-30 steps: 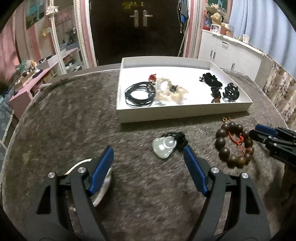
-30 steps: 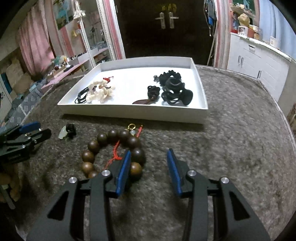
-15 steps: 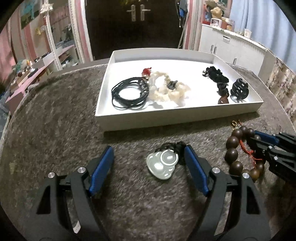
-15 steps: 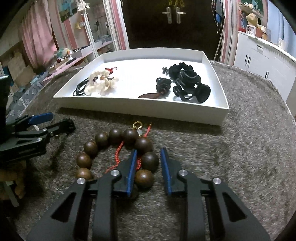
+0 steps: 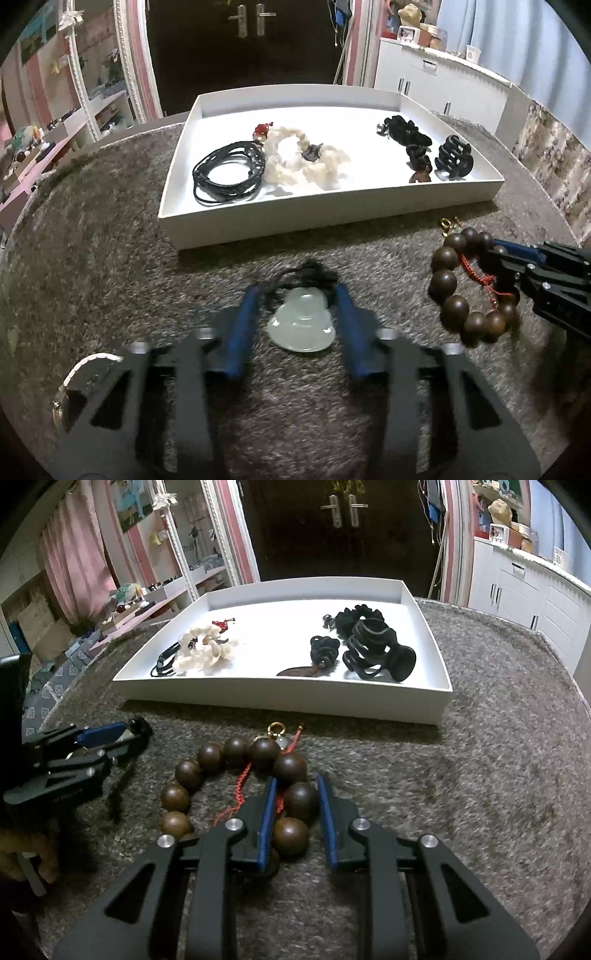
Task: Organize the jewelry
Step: 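Grasp the pale jade pendant with the left gripper while the right grasps the wooden bead bracelet, then carry the jade pendant and bead bracelet over the tray and lower them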
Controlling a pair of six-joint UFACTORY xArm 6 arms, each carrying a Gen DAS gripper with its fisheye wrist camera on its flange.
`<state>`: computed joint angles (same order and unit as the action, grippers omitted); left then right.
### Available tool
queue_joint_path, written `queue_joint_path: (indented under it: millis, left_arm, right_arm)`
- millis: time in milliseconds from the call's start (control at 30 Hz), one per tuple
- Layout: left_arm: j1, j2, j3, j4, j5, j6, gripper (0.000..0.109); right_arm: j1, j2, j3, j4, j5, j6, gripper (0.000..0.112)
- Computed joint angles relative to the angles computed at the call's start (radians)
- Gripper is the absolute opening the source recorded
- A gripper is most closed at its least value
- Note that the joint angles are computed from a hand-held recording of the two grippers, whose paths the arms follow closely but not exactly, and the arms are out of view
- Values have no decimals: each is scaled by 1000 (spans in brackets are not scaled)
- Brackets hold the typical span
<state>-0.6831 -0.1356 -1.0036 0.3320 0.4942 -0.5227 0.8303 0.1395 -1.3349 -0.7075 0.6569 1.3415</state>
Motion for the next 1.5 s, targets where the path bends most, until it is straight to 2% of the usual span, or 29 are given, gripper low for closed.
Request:
queue_joint_path:
  millis: [200, 433, 700, 1133, 1500]
  left_arm:
    - [7, -48, 46, -64, -32, 28, 29]
    - [12, -120, 71, -46, -39, 10, 29]
    - [15, -169, 52, -28, -15, -4, 27]
    - [-3, -237, 25, 30, 9, -37, 27]
    - [-4, -211, -50, 58, 39, -34, 27]
  right_arm:
    - [5, -49, 45, -36, -31, 51, 19]
    - [19, -114, 73, -136, -57, 129, 19]
    - [33, -149, 58, -197, -37, 165, 19]
    - [73, -189, -15, -246, 60, 126, 19]
    - [63, -130, -138, -223, 107, 32, 19]
